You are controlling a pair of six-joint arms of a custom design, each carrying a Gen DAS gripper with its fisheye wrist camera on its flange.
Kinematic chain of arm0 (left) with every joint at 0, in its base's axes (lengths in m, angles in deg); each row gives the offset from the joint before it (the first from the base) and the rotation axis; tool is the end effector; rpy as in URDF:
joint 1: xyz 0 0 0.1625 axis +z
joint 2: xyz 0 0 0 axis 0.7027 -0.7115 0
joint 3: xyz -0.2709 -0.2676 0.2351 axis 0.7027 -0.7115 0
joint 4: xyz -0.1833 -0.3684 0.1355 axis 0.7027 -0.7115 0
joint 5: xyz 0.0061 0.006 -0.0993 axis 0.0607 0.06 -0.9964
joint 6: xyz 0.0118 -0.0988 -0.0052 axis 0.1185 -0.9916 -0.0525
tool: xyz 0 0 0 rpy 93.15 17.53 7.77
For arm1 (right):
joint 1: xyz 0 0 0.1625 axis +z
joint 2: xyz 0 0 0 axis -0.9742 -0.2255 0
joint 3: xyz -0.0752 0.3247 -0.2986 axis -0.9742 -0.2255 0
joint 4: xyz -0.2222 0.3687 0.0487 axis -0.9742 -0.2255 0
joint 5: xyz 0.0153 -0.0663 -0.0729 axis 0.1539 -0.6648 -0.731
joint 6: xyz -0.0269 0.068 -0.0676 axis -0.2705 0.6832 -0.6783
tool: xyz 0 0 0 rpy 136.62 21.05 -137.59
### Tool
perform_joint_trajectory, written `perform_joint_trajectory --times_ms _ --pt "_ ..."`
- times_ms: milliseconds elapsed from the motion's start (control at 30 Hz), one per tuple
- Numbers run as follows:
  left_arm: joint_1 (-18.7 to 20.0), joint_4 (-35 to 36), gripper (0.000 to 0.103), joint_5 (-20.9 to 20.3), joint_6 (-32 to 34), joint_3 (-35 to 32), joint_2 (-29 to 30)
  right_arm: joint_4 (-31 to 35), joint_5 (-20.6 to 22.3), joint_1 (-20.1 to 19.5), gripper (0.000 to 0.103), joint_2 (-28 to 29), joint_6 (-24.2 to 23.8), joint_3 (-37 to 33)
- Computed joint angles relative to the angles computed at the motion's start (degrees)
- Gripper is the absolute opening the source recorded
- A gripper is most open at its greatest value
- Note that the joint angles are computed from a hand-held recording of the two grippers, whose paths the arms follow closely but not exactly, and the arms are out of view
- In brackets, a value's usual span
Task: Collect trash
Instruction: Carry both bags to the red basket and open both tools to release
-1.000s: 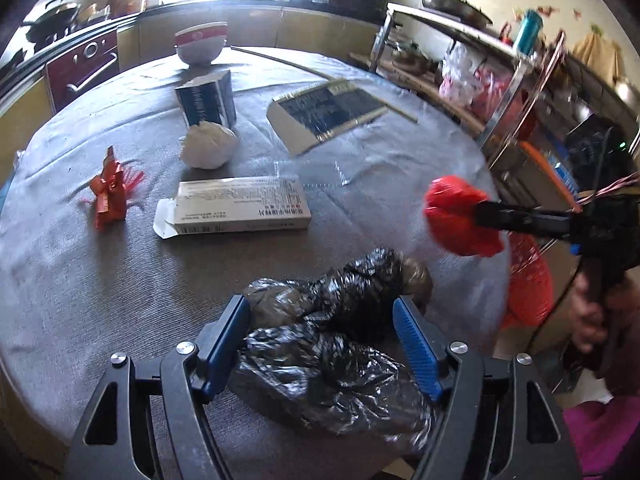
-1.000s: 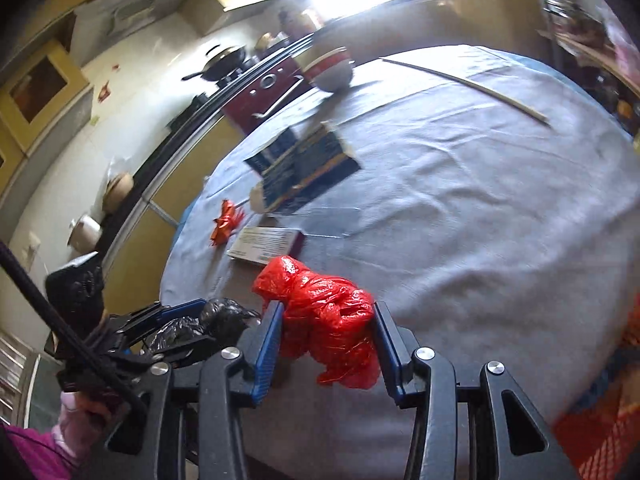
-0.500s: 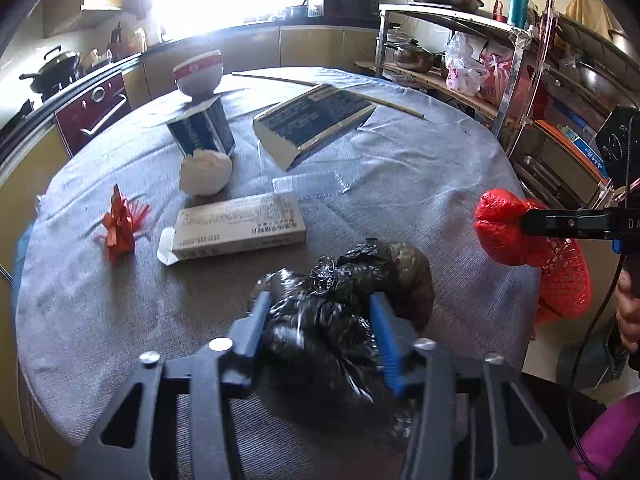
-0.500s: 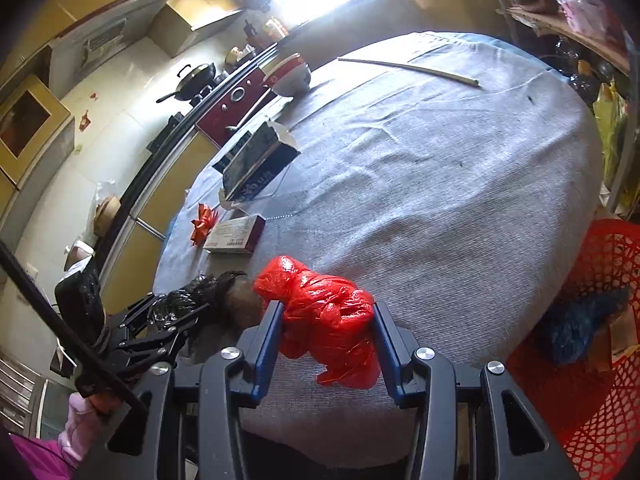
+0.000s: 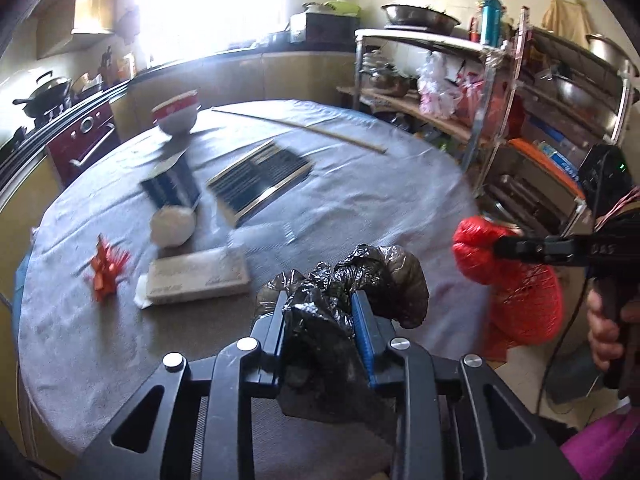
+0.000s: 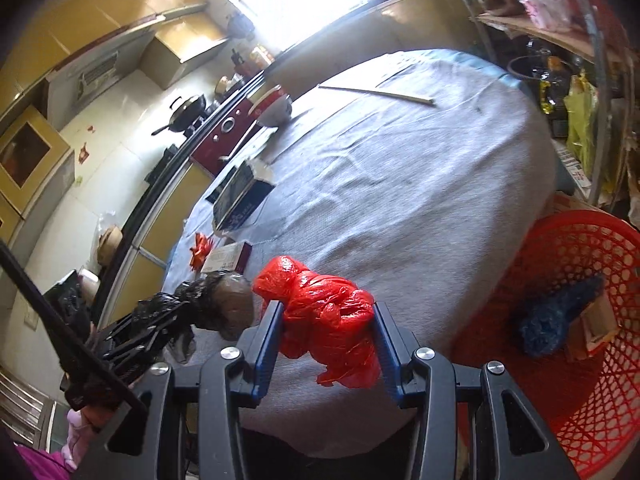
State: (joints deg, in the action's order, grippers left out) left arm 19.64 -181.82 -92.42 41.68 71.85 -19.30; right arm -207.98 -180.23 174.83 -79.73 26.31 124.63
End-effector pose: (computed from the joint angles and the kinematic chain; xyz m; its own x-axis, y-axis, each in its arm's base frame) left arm -0.1549 -0.7623 0.2729 -0.6975 0.3117 -0.6452 0.6392 0.6777 -0.3636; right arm 0.2323 -0.7891 0.1471 -0.9622 -0.2097 0.1735 -0.2685 0.8352 -0.4799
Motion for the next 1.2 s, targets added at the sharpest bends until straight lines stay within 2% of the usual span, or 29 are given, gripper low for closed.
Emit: perform_joint_trajectory --times_ms 200,433,600,800,867,933,1000,1033,1100,1200 --pt "-2.08 1.59 0.031 -1.54 0.65 -2.19 2.35 -3.94 -0.15 -1.78 0.047 -3.70 2.31 4.27" --pt "-4.34 6.99 0.031 -3.72 0.86 -7.40 7.63 -8.98 -1.98 -4.35 0.047 -8.60 5.59 9.78" --pt "-5.98 11.41 0.031 -4.28 1.47 -12.19 12.86 -12.17 -3.23 -6.95 0.048 -12.19 9.79 13.90" --pt "-7.37 17.22 0.034 -6.22 0.07 -18.48 18.31 -14.97 -2.02 -10.23 0.049 -15.49 15.33 17.45" --pt "-7.54 19.57 0.040 -7.81 -0.83 -20.24 19.44 -15.25 -1.48 -10.80 0.049 -16.04 16.58 17.88" --pt "-7.94 20.60 0.053 -7.85 -1.22 -21.36 20.38 -16.17 -0.91 -11.33 0.053 -16.49 18.11 18.35" --pt "-8.20 19.77 0.059 -8.31 -0.43 -20.89 20.27 -16.38 -0.01 -11.74 0.058 -16.85 19.67 18.71" --pt "-8.37 19.18 0.067 -8.16 0.05 -20.44 20.05 -16.34 0.54 -11.84 0.058 -16.82 20.15 18.65" --pt "-8.51 17.59 0.069 -7.94 0.92 -19.36 19.45 -16.32 1.25 -12.09 0.062 -16.74 21.31 18.53" --pt "-8.45 17.14 0.069 -7.00 0.86 -18.84 18.77 -16.24 2.06 -12.15 0.063 -16.53 22.37 18.36"
